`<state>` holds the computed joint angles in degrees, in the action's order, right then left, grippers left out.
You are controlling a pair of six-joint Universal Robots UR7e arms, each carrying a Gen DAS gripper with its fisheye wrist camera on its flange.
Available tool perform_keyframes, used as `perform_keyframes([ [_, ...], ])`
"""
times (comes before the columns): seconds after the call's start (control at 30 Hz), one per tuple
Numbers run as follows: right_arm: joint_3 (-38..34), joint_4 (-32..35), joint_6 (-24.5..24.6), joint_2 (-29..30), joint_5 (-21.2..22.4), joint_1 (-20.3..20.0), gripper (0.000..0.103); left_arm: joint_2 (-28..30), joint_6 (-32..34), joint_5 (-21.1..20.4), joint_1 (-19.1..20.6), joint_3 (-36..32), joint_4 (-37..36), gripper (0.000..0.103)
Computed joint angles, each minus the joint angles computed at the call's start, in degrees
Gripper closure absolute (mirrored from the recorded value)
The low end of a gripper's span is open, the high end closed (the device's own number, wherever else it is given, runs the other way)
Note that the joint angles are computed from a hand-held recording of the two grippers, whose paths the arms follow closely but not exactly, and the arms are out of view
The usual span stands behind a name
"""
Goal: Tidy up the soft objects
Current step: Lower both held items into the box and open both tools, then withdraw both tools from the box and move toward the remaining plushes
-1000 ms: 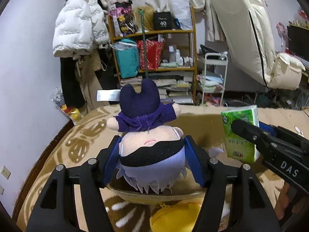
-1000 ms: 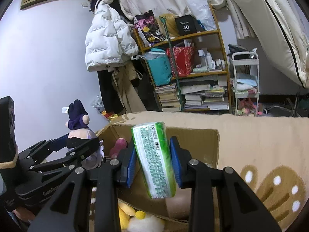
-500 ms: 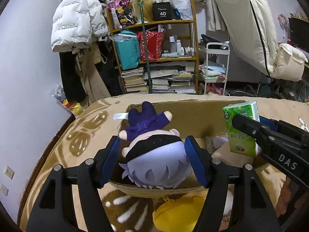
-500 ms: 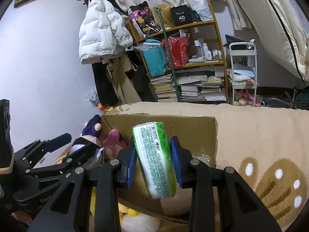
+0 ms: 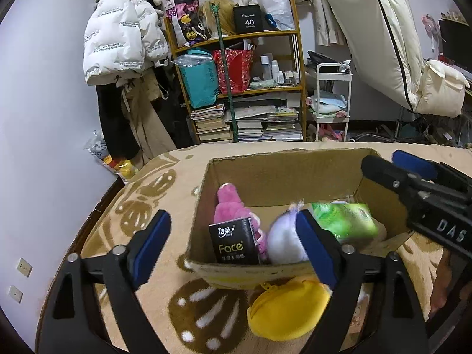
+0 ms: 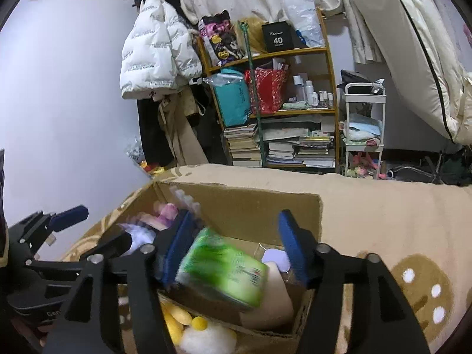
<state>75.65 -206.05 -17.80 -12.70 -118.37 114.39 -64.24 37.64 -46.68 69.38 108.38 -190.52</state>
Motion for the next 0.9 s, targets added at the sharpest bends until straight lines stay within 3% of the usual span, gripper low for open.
perform_keyframes([
  [0.13, 2.5, -0.7, 2.2, -1.7, 0.9, 0.1, 0.010, -1.4, 1.7, 1.0, -0.9, 2.0, -3.1, 0.006],
  [0.27, 5.1, 0.0, 3.9, -3.4, 0.9, 0.3, 0.002, -2.7, 2.4, 3.4, -1.9, 3.9, -3.3, 0.003],
  [0.77, 13.0, -3.0, 5.9, -7.3, -2.7, 4.0, 0.000, -9.7, -0.7, 7.1, -6.7, 12.6, -2.0, 0.003],
  [0.9, 14.6, -3.1, 7.9, -8.0, -3.5, 4.7, 0.000, -12.9, -4.6, 7.4, -8.0, 14.3, 2.4, 0.003],
])
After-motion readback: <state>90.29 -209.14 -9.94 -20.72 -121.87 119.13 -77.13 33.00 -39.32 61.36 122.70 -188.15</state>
